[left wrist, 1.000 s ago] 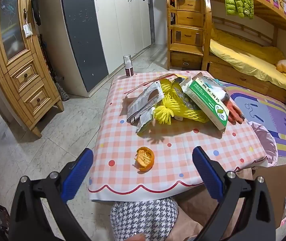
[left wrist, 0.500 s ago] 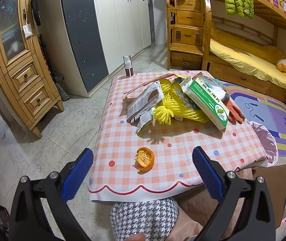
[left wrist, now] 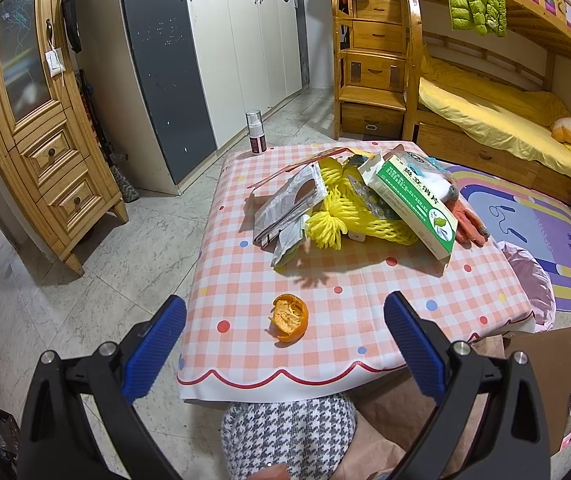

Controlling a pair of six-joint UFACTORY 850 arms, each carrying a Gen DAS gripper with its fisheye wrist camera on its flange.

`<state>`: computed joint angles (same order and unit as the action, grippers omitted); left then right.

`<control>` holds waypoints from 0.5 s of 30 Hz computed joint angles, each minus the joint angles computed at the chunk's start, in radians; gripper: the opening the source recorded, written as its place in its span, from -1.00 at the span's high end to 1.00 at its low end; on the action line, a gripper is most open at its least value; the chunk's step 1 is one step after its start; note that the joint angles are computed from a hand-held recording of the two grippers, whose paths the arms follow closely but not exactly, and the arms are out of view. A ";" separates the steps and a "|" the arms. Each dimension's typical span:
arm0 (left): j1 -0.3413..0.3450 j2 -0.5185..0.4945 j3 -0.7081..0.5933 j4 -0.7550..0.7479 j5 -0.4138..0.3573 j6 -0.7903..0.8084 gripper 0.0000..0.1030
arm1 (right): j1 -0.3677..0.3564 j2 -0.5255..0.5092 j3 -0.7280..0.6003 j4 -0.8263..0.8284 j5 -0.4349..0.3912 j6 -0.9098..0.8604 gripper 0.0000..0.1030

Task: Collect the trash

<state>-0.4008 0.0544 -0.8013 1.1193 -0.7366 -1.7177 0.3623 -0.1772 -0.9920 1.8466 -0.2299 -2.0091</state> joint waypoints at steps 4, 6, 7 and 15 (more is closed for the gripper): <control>0.000 0.000 0.000 0.000 0.000 0.000 -0.87 | -0.001 -0.001 0.000 0.008 -0.002 -0.008 -0.89; 0.000 0.000 0.000 0.000 0.000 0.000 -0.87 | -0.001 -0.001 -0.001 0.000 -0.001 -0.001 -0.89; 0.000 0.000 0.000 0.000 0.000 0.000 -0.87 | -0.001 -0.001 -0.001 0.000 -0.001 -0.001 -0.89; 0.000 0.000 0.000 0.000 -0.001 0.001 -0.87 | -0.003 0.000 0.000 -0.005 -0.002 0.003 -0.89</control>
<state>-0.4010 0.0541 -0.8015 1.1191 -0.7376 -1.7170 0.3593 -0.1769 -0.9917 1.8414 -0.2323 -2.0060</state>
